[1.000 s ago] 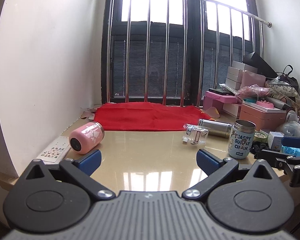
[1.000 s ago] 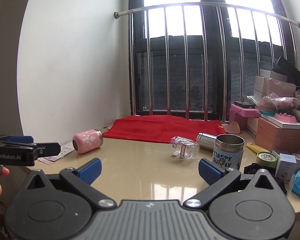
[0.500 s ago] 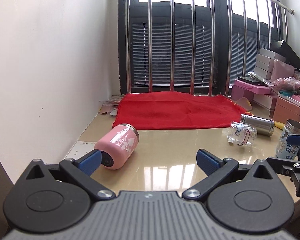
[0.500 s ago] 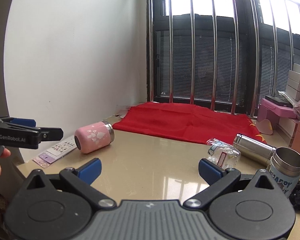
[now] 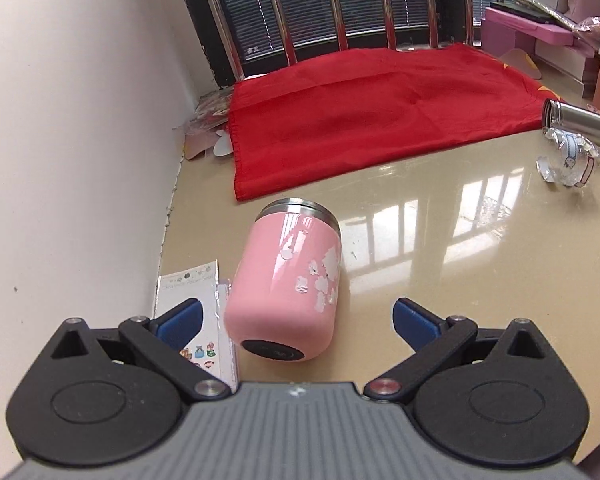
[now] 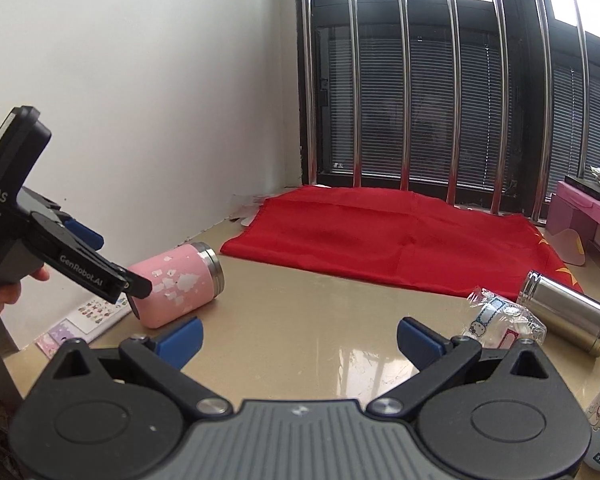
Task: Flip cup upright
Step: 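Move the left gripper to the pink cup's base and close on it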
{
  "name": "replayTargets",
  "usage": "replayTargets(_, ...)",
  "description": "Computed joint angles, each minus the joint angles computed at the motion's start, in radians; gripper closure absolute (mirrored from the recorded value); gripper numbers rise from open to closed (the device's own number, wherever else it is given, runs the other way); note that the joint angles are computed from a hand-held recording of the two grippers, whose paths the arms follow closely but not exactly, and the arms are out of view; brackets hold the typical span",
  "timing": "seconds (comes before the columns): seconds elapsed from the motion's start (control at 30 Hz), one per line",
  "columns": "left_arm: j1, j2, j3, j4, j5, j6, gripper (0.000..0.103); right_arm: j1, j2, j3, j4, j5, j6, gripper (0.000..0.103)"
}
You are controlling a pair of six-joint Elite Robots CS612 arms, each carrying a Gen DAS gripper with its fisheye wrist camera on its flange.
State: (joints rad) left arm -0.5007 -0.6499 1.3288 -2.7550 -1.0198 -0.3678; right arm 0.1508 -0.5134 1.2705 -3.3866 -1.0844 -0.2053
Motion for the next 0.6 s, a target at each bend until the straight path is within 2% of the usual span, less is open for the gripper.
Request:
replayTargets(0.17, 0.044, 0.062, -0.151, 0.203, -0.069, 0.044, 0.000, 0.005, 0.029, -0.071, 0.078, -0.039, -0.021, 0.000)
replayTargets(0.3, 0.066, 0.099, -0.225, 0.272, -0.120, 0.047, 0.000, 0.013, 0.057, -0.145, 0.165, -0.044, -0.089, 0.000)
replayTargets(0.43, 0.073, 0.131, -0.280, 0.329, -0.113, 0.065, 0.000, 0.022, 0.088, -0.212, 0.238, -0.022, -0.140, 0.000)
replayTargets(0.5, 0.077, 0.141, -0.294, 0.337, -0.133, 0.065, 0.000, 0.029, 0.107, -0.249, 0.269, -0.017, -0.162, 0.000)
replayTargets(0.53, 0.079, 0.148, -0.304, 0.344, -0.144, 0.060, 0.001, 0.033, 0.119, -0.270, 0.285, -0.014, -0.167, 0.000)
replayTargets(0.57, 0.081, 0.152, -0.308, 0.349, -0.155, 0.058, 0.018, 0.035, 0.128, -0.285, 0.296, -0.013, -0.167, 0.000)
replayTargets(0.6, 0.080, 0.159, -0.315, 0.362, -0.153, 0.056, 0.018, 0.037, 0.135, -0.298, 0.306, -0.013, -0.162, 0.000)
